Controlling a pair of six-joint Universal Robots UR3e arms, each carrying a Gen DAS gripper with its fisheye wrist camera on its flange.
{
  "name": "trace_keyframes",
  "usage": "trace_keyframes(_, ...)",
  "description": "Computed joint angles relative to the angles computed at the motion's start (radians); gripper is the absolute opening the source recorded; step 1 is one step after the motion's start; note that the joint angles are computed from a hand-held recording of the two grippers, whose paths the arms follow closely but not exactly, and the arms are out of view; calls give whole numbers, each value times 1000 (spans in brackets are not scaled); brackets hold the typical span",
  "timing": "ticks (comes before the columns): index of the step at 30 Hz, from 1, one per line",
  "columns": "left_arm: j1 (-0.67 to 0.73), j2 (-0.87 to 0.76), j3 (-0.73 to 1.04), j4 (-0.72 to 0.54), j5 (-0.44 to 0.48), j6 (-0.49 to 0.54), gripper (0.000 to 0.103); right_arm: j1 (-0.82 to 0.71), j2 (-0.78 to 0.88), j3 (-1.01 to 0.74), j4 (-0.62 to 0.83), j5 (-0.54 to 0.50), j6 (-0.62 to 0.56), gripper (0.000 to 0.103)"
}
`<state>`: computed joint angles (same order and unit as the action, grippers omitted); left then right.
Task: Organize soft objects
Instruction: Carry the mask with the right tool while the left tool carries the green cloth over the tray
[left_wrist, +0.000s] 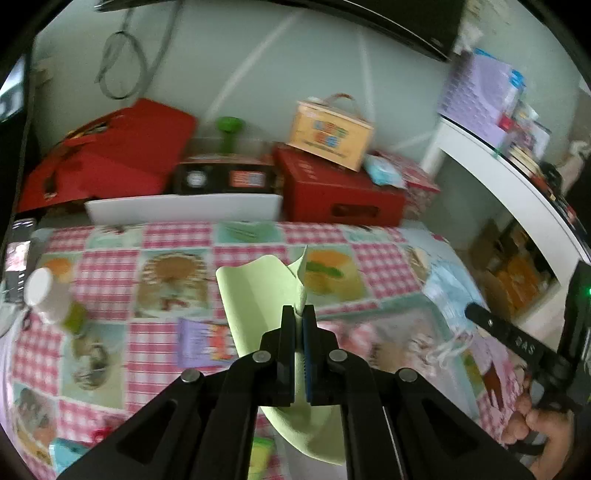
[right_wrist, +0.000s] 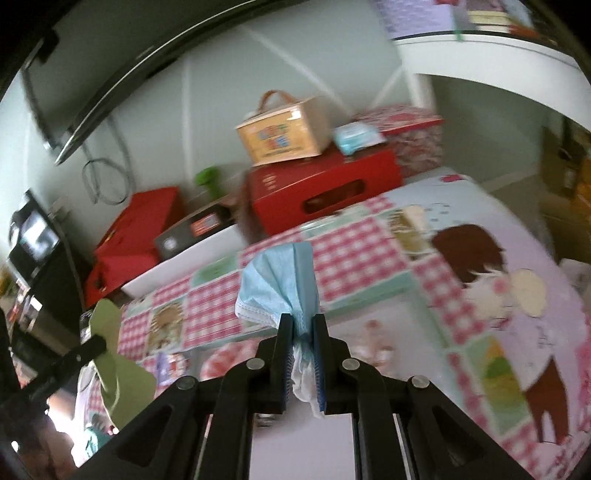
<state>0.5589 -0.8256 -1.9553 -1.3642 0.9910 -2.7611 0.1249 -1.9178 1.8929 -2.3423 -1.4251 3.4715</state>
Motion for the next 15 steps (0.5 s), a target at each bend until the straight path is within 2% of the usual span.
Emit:
trace_keyframes(4, -208, -101, -7, 158, 82, -115, 3, -80, -76, 28, 52, -20, -19, 11)
trace_keyframes(9, -397, -208, -15, 278, 162, -200, 3, -151, -122, 60, 92, -16, -42, 11)
trace_keyframes(12, -455, -248, -18, 312, 179, -224, 3, -148, -111, 65, 95, -50, -43, 11)
trace_keyframes(15, -496, -279, -28, 346, 198, -242, 3, -166, -102, 94, 88, -32, -49, 11)
